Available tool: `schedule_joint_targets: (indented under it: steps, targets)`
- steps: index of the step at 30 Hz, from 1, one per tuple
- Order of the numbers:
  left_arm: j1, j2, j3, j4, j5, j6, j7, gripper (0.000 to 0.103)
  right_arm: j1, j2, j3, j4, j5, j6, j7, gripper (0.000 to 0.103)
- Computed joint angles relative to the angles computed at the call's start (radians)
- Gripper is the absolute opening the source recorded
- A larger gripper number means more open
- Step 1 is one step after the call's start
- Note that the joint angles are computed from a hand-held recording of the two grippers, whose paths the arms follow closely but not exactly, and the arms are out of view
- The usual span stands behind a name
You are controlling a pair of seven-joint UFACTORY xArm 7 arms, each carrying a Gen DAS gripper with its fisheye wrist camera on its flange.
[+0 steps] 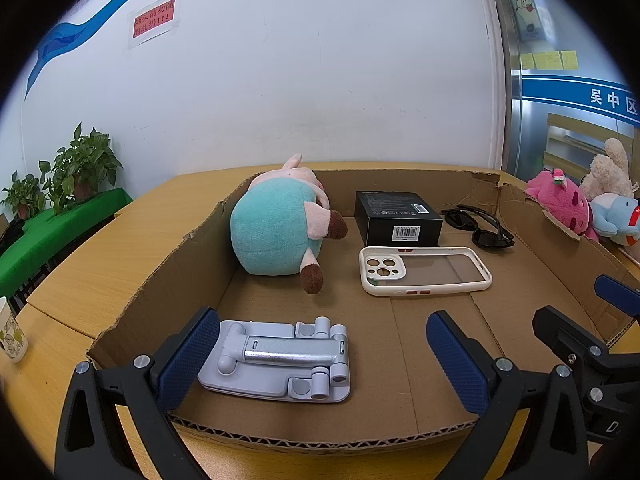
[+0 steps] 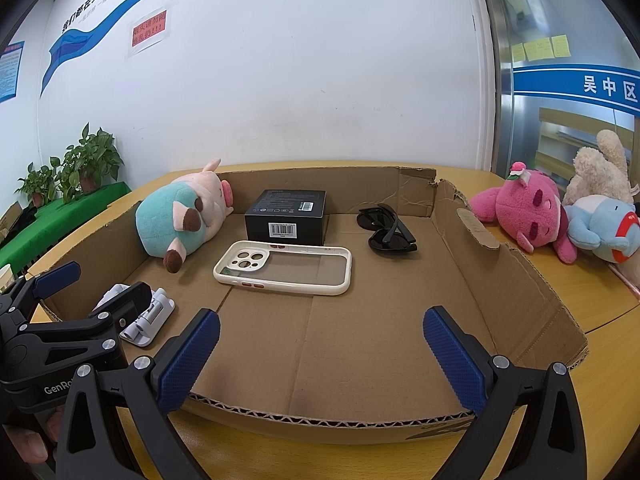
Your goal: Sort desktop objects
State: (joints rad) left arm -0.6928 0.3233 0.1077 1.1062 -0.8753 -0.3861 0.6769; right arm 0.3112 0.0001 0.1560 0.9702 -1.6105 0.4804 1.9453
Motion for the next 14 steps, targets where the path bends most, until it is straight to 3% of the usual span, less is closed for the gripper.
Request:
schedule_joint_targets:
  steps: [14]
  targets:
    - [-0.001,0.001,0.003,0.001,0.003,0.002,-0.003,0.103,0.000,0.000,0.000,0.000,0.001,0.000,0.000,0.103]
